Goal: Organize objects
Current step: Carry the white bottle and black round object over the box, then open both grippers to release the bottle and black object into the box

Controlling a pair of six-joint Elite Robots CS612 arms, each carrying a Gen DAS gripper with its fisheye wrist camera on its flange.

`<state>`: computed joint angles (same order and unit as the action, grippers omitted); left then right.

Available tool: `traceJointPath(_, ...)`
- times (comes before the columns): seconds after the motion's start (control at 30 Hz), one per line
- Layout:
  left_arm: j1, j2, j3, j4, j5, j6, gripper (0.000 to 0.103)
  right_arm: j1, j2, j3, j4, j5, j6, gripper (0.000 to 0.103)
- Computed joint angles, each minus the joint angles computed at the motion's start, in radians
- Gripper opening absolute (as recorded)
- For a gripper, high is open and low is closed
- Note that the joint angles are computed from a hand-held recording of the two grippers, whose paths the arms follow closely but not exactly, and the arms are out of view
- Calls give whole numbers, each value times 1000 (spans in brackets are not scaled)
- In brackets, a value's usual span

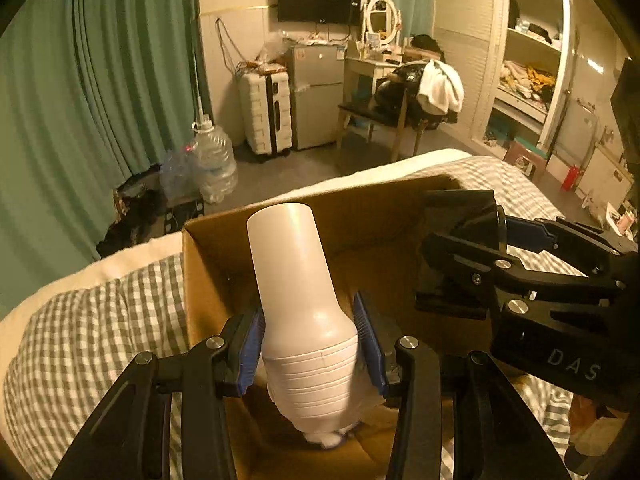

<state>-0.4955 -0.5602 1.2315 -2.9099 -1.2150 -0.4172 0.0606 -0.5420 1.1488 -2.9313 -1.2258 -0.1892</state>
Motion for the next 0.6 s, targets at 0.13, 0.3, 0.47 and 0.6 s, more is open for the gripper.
traceJointPath(0.13,11,18,-11,13,-32,-32,45,7,36,-42,17,-16,0,56)
traceJointPath(0.3,13,9,6,-21,-55,-51,51,0,43,-46,-1,24,39,57)
traceJointPath(0.47,-7,-35,72,-131,55,-12,99,-14,13,1,-108,76,101,80)
traceJointPath(0.6,-22,-88,129,-135,117,-25,100,-23,-31,47,-153,79,129,88)
